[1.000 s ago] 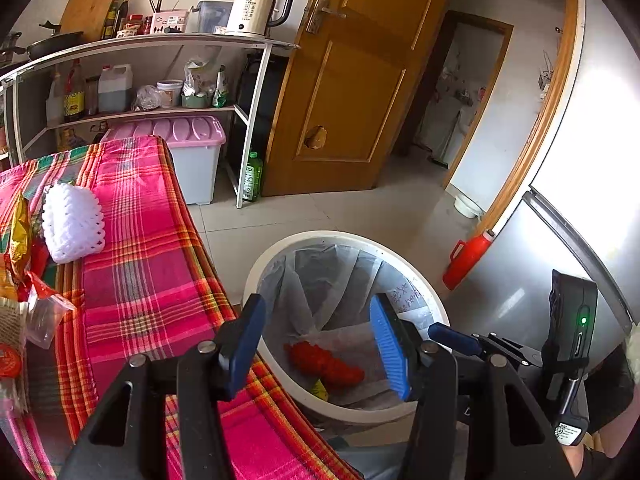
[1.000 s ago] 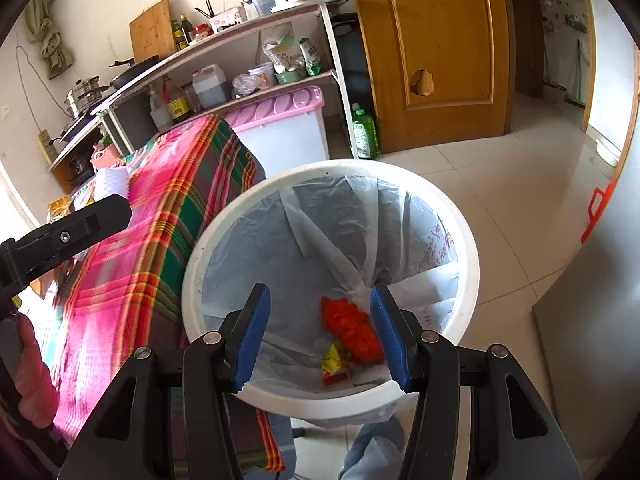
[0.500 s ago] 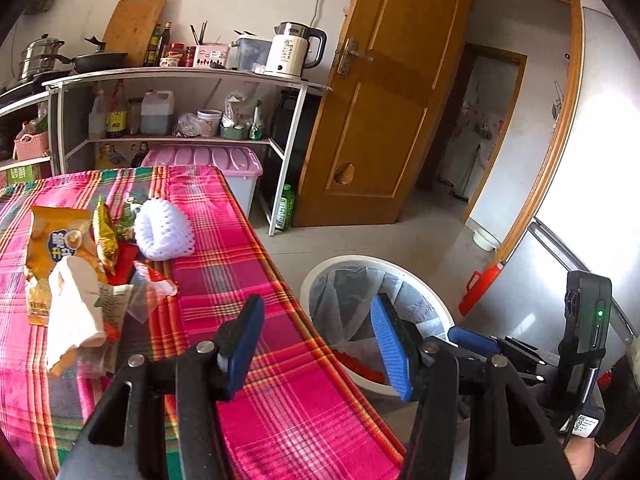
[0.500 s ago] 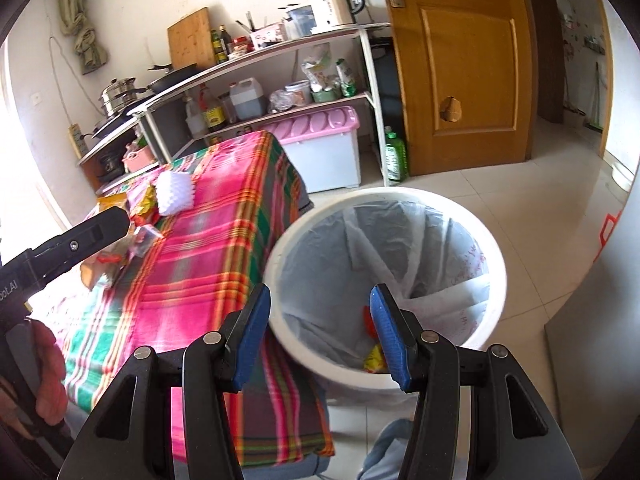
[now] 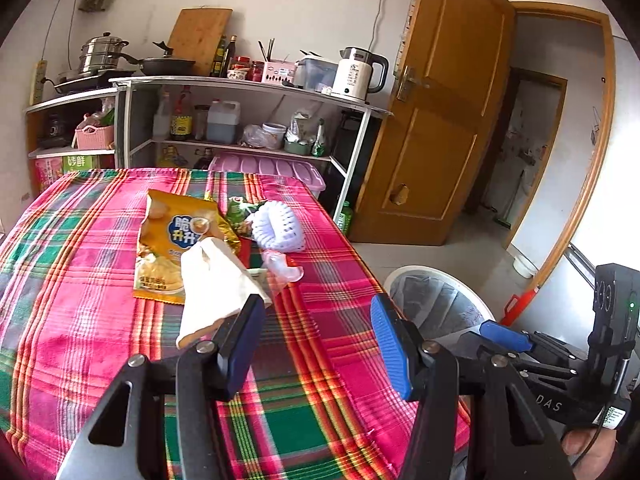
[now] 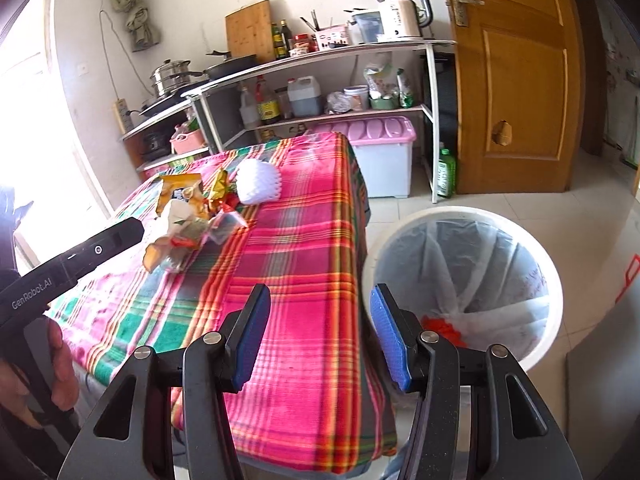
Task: Collect trash
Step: 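Move both open tools back over the table toward the remaining trash, then grasp the white paper bag with the left tool while the right tool grasps the clear plastic cup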
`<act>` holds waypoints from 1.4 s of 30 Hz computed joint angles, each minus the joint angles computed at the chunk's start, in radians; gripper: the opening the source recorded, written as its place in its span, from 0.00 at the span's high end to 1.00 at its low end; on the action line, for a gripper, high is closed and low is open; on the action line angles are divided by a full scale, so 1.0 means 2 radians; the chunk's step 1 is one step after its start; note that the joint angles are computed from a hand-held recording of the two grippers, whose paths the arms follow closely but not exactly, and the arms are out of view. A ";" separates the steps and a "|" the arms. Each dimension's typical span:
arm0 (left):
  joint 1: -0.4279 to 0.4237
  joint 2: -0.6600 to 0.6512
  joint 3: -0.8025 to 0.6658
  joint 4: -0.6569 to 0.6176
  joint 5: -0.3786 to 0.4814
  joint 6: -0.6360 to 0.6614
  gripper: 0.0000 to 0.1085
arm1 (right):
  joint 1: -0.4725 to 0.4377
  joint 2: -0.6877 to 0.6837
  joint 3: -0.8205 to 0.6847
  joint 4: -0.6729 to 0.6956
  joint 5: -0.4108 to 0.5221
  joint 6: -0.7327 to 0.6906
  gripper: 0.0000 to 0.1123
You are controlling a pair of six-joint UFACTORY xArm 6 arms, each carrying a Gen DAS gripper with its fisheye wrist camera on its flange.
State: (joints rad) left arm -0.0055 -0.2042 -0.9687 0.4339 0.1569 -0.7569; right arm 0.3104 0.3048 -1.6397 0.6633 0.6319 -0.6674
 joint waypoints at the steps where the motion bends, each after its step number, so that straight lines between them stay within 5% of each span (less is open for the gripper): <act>1: 0.004 -0.004 0.004 0.005 0.002 -0.004 0.47 | 0.002 0.000 0.000 0.000 -0.001 -0.001 0.53; 12: 0.037 -0.018 0.019 0.039 0.015 -0.042 0.45 | 0.021 0.017 -0.023 0.000 0.014 -0.019 0.53; 28: 0.046 0.082 -0.059 -0.106 0.035 0.053 0.38 | 0.036 0.092 -0.123 -0.032 0.033 0.005 0.53; 42: 0.040 0.084 -0.042 -0.246 0.022 0.187 0.35 | 0.053 0.207 -0.289 -0.072 0.101 0.024 0.53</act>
